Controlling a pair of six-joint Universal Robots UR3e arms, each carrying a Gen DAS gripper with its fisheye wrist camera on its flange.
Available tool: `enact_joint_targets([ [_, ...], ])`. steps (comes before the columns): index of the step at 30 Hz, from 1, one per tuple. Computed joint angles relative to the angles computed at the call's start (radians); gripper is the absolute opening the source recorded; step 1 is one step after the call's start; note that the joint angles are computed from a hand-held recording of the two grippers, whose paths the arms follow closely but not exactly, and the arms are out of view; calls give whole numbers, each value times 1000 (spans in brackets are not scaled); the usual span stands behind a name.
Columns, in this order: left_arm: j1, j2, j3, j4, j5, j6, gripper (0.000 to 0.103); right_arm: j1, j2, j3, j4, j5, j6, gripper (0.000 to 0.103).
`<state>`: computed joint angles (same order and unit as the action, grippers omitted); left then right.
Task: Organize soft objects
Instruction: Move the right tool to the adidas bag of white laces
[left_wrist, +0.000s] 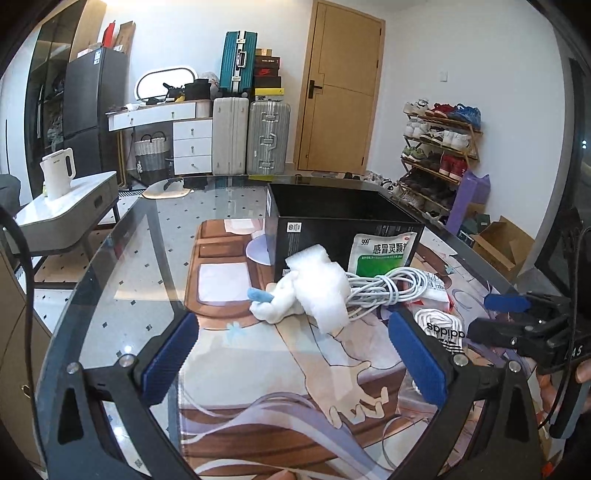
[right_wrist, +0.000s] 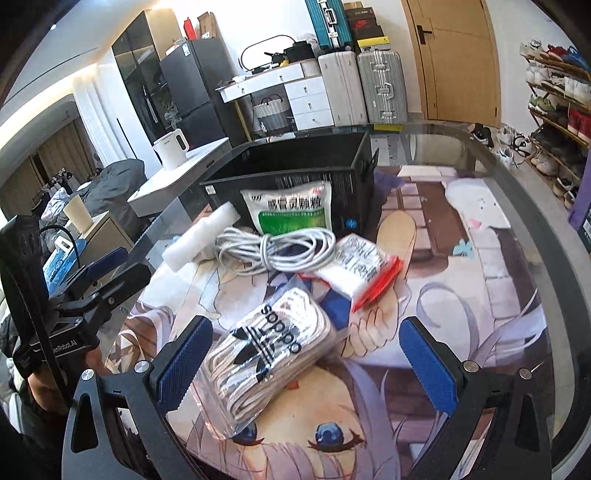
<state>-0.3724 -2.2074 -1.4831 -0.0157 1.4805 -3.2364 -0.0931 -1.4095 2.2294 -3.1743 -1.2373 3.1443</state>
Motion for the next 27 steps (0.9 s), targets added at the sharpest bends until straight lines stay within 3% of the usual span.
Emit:
enact_joint_targets([
  [27, 26, -2, -48, 30, -93, 4, 103, 115, 134, -115, 75, -22, -20, 102],
])
